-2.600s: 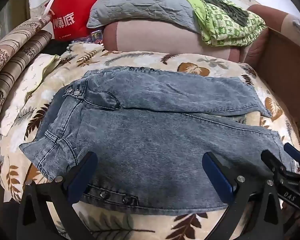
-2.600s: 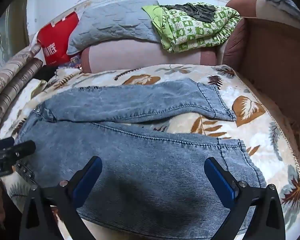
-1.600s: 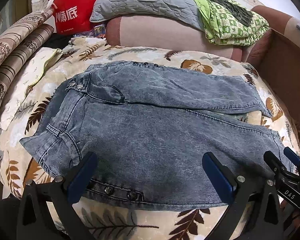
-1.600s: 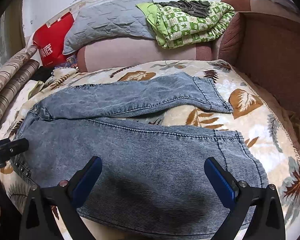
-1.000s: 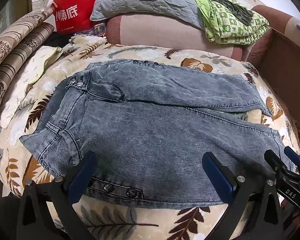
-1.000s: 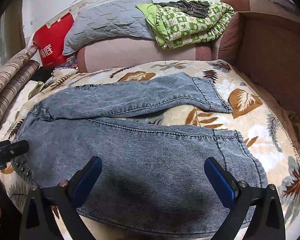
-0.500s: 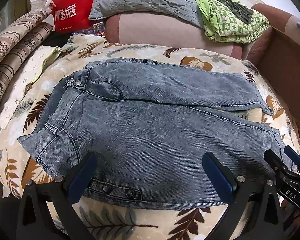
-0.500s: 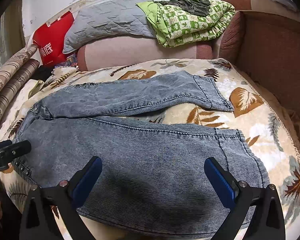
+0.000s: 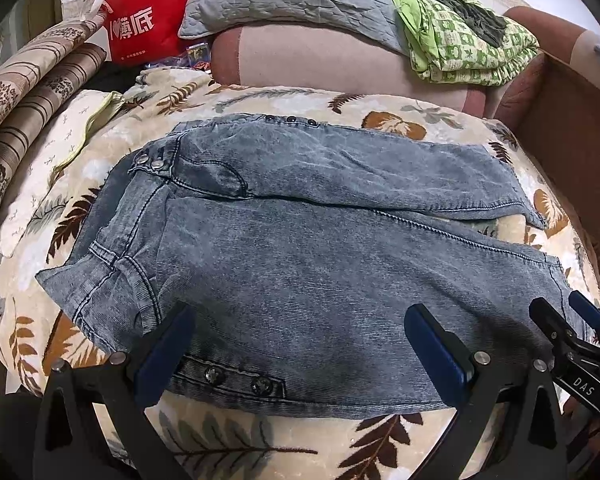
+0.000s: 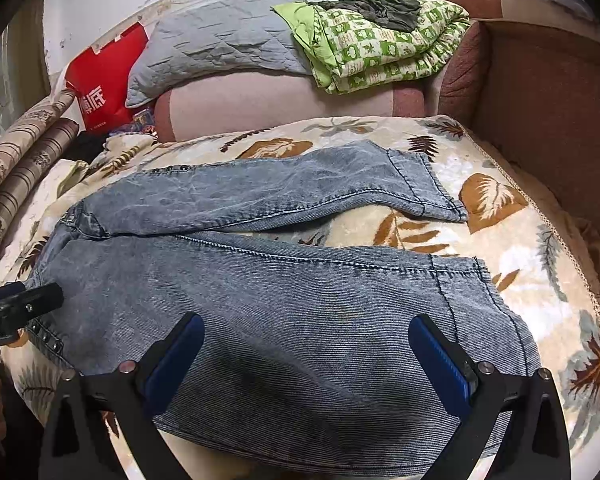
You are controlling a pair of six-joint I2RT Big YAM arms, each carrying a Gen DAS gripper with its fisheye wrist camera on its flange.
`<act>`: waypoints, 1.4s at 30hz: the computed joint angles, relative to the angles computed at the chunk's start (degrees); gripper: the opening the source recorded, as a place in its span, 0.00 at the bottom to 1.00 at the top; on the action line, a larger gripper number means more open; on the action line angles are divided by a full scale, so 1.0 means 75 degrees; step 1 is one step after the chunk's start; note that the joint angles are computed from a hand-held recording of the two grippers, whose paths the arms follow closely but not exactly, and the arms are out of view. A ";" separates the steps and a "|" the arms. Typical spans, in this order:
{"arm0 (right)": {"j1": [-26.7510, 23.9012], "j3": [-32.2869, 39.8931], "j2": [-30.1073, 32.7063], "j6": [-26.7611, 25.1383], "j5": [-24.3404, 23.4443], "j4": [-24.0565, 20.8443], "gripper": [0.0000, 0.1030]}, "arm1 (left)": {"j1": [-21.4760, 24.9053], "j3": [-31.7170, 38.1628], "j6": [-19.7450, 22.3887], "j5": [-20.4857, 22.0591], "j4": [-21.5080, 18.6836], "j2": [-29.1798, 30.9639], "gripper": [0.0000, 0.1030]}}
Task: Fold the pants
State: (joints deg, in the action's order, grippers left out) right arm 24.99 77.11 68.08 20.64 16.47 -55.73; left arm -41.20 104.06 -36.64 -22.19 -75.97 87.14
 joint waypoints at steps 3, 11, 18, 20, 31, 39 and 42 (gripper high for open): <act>0.0026 0.0006 0.0018 0.0002 0.0019 -0.0044 1.00 | 0.0017 -0.0019 -0.0002 0.0027 -0.0016 0.0005 1.00; -0.0013 0.0010 0.0003 0.0032 -0.0007 -0.0058 1.00 | -0.0005 -0.0020 0.0004 -0.0010 -0.0037 0.0017 1.00; -0.0022 0.0014 0.0001 0.0038 0.0002 -0.0069 1.00 | -0.0005 -0.0019 0.0031 -0.0013 -0.0039 0.0006 1.00; -0.0013 0.0019 0.0009 0.0030 0.0013 -0.0080 1.00 | -0.0012 -0.0009 0.0016 -0.0032 -0.0060 0.0016 1.00; 0.0015 0.0024 0.0038 0.0013 0.0061 -0.0092 1.00 | 0.0031 -0.0062 -0.0007 -0.0017 -0.0045 -0.0041 1.00; 0.0034 -0.0020 0.0057 0.0128 0.0032 -0.0077 1.00 | 0.0355 -0.0618 -0.0093 0.0226 0.0168 -0.0589 1.00; -0.0258 0.0081 -0.0074 0.0961 -0.1328 -0.0550 1.00 | 0.0722 -0.1127 -0.0403 0.0084 0.0138 -0.1088 1.00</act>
